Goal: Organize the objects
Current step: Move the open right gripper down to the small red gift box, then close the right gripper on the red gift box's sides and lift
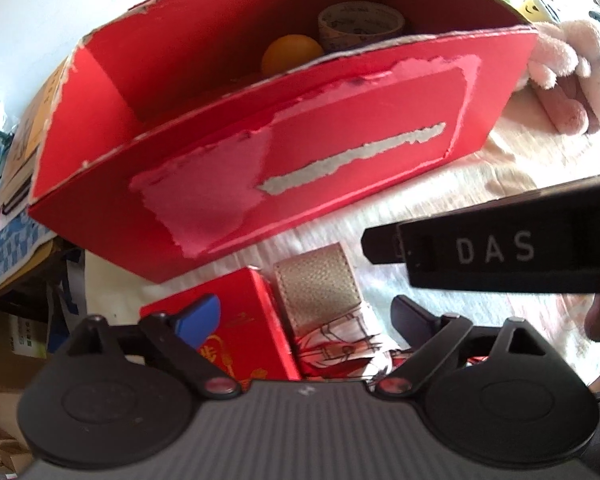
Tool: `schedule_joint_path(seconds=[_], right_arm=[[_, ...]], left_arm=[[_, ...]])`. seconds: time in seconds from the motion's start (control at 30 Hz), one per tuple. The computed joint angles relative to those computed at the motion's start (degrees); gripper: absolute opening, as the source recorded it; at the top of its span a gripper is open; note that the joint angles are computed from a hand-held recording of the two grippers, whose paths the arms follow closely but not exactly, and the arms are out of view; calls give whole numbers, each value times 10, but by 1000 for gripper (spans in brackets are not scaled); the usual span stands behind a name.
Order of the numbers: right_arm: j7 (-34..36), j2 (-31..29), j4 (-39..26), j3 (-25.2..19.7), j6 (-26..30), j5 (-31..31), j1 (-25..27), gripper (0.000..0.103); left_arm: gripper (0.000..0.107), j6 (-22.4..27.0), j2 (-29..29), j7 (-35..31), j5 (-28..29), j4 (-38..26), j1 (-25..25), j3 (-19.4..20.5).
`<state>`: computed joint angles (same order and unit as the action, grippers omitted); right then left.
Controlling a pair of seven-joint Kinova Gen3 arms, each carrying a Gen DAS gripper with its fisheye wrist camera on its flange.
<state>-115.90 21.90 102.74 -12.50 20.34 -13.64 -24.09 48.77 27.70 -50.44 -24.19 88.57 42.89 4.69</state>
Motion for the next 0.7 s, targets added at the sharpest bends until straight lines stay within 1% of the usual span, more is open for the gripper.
schedule_joint_path(seconds=[0.17, 0.43, 0.6, 0.7], right_arm=[[1, -5, 13, -7, -6, -13, 11, 41], [4, -8, 23, -16, -10, -25, 19, 41], [8, -8, 25, -17, -12, -30, 19, 41], [9, -10, 29, -20, -15, -34, 20, 41]], left_arm=[[95, -6, 1, -3, -6, 3, 8, 1], [95, -37, -17, 10, -22, 42, 12, -4], [95, -108, -57, 5, -9, 108, -14, 5], [95, -164, -80, 2, -2, 152, -30, 7]])
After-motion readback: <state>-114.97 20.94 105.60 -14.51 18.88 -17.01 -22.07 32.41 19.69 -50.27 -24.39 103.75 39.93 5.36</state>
